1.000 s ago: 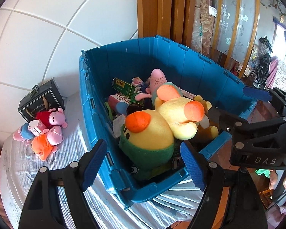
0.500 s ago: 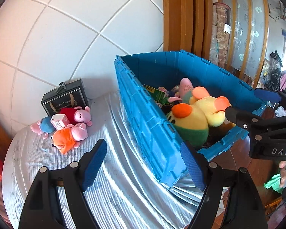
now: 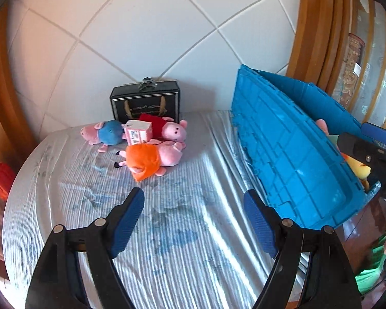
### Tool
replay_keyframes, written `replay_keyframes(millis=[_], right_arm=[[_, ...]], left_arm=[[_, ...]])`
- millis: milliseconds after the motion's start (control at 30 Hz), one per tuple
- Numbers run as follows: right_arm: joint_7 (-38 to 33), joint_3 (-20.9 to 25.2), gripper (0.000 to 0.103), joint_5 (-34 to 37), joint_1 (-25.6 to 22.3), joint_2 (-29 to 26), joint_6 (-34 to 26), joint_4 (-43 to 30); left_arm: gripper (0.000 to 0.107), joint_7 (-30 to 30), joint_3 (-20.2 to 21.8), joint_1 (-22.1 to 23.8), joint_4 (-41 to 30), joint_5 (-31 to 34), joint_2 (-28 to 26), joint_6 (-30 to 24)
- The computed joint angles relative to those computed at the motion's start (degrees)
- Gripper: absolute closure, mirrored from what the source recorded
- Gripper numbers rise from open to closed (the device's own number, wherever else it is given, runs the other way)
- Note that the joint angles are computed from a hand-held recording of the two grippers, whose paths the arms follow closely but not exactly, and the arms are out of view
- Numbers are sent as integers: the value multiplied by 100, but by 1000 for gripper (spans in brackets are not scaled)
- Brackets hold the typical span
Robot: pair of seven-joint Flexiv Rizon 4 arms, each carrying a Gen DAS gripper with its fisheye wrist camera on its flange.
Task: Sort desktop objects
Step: 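Withdraw both grippers back toward the remaining pigs on the bed, then grasp the orange-dressed plush pig with both grippers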
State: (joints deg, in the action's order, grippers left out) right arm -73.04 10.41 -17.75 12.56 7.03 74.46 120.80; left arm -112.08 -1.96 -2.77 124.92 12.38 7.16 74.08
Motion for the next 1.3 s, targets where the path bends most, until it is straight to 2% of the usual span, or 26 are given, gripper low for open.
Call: replay_keyframes(millis=[67, 233, 433, 633, 1000, 1167, 1300], right_arm=[[112, 76, 0, -15, 116, -216, 86, -127], [190, 137, 0, 39, 504, -879, -155, -616], [213, 57, 0, 49, 762, -1721, -518, -1303], [124, -120, 0, 35, 898, -2684, -1006, -2187], [-72, -297, 0, 440, 1012, -4853, -2286, -4562], [-69, -408, 0, 507, 1059, -5648, -2743, -5555], [-75, -482, 0, 547, 1093, -6053, -2977, -6062]], left_arm=[[28, 196, 208, 78, 174, -163, 24, 84], [28, 525, 535, 426, 435, -551, -114, 101], [28, 1054, 727, 703, 512, -1167, -659, 361], [28, 1738, 644, 840, 146, -1865, -1485, 570], [28, 2631, 519, 969, -1560, -2300, -3389, 224], [28, 2571, 812, 825, -2826, -2229, -4325, 148], [28, 2292, 1129, 696, -3947, -2114, -5142, -293]])
